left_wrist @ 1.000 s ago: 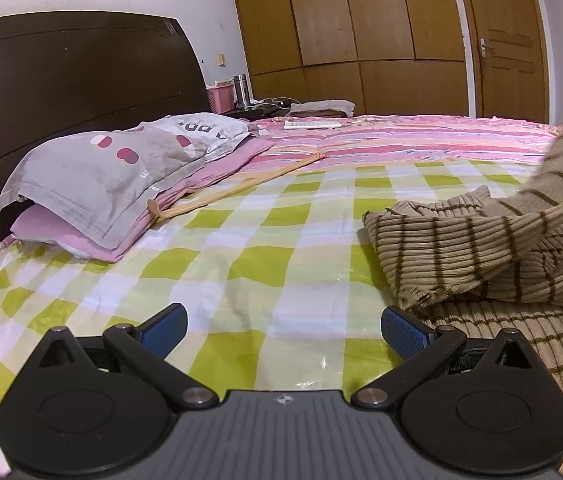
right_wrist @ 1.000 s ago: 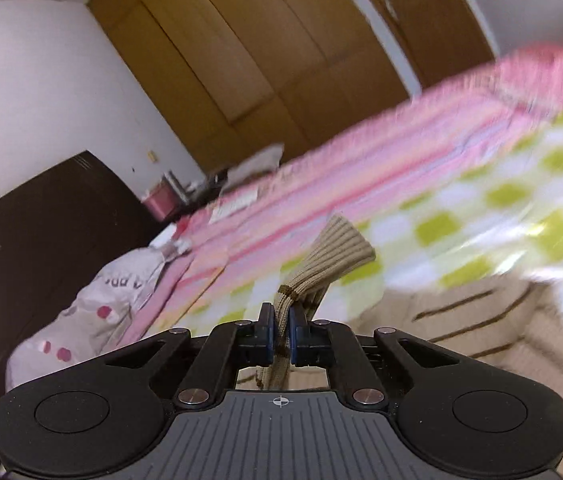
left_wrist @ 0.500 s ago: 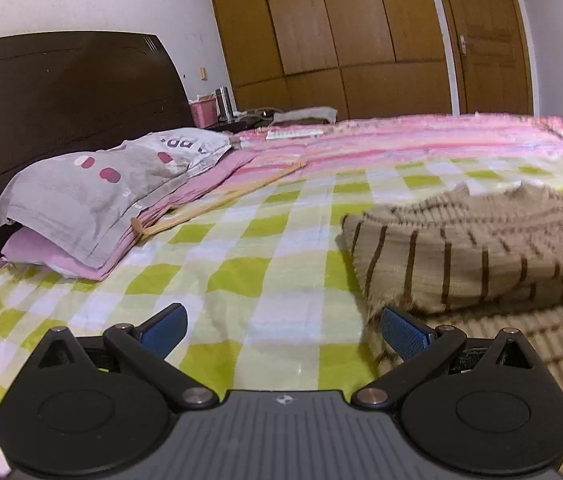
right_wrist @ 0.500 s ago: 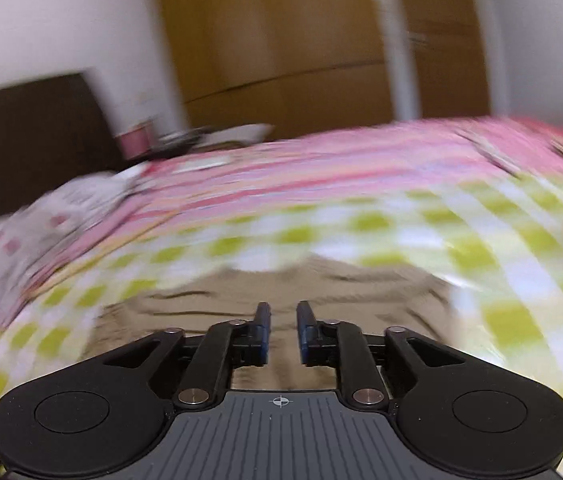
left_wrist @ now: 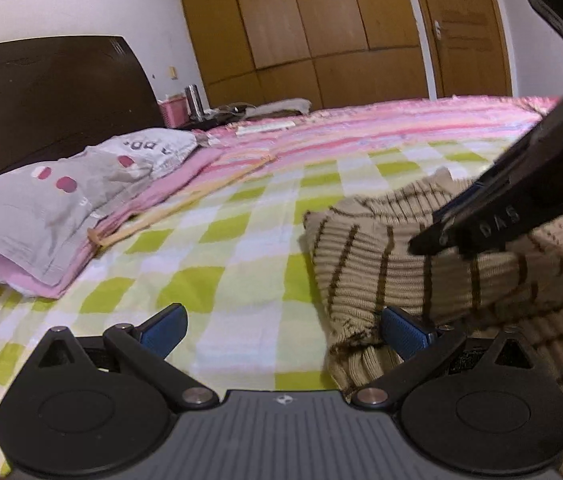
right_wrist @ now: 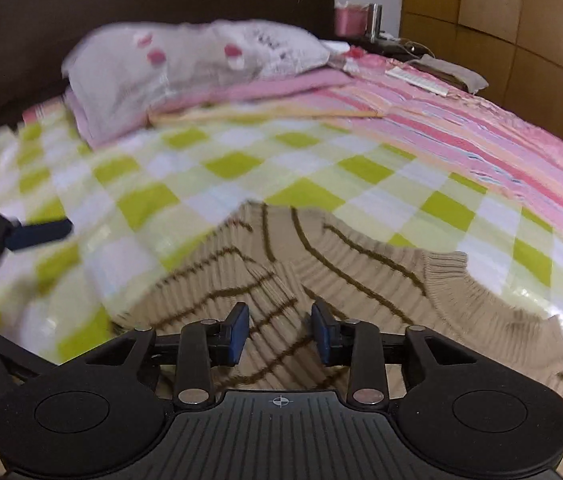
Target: Fold small clothes
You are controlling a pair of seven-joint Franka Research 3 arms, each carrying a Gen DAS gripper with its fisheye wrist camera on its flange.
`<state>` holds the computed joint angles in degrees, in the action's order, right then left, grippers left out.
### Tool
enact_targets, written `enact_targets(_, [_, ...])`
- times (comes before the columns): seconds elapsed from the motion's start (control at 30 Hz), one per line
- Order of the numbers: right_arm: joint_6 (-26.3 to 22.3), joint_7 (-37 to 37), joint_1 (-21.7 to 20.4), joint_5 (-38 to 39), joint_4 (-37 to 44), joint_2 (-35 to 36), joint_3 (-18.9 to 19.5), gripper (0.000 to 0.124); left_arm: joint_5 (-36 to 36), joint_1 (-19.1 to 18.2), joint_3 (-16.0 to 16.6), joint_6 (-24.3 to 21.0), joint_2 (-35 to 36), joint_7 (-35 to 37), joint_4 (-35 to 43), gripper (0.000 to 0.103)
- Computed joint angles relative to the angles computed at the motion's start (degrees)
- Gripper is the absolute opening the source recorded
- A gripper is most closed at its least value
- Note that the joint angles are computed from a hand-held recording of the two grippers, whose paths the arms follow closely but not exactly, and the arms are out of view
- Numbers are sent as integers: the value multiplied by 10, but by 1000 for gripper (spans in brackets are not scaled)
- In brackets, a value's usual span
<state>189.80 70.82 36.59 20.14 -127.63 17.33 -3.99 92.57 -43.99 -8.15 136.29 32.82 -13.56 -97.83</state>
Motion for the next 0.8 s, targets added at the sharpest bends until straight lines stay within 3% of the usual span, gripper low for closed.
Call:
enact_targets(0.07, [11, 3, 62, 20, -4, 3, -61, 9, -10, 1, -1, 0, 5, 14, 5, 103])
enact_targets(0.27, [106, 32, 46, 121, -22, 0, -39, 2, -24, -1, 2, 11, 11, 22, 9, 103])
enact_targets(0.43, [52, -42, 100, 215, 12, 23, -86, 16, -21, -7, 6, 4, 11, 19, 9, 103])
enact_targets(0.57, [113, -1, 0, 178, -52, -35, 18, 19, -16, -7, 5, 4, 5, 10, 2, 103])
enact_targets(0.7, [188, 42, -39, 209, -162, -124, 55, 24, -3, -3, 2, 10, -7, -11, -11, 103])
enact_targets(0.8, [190, 64, -63, 261, -230, -180, 76, 25, 7, -2, -3, 10, -12, -25, -15, 103])
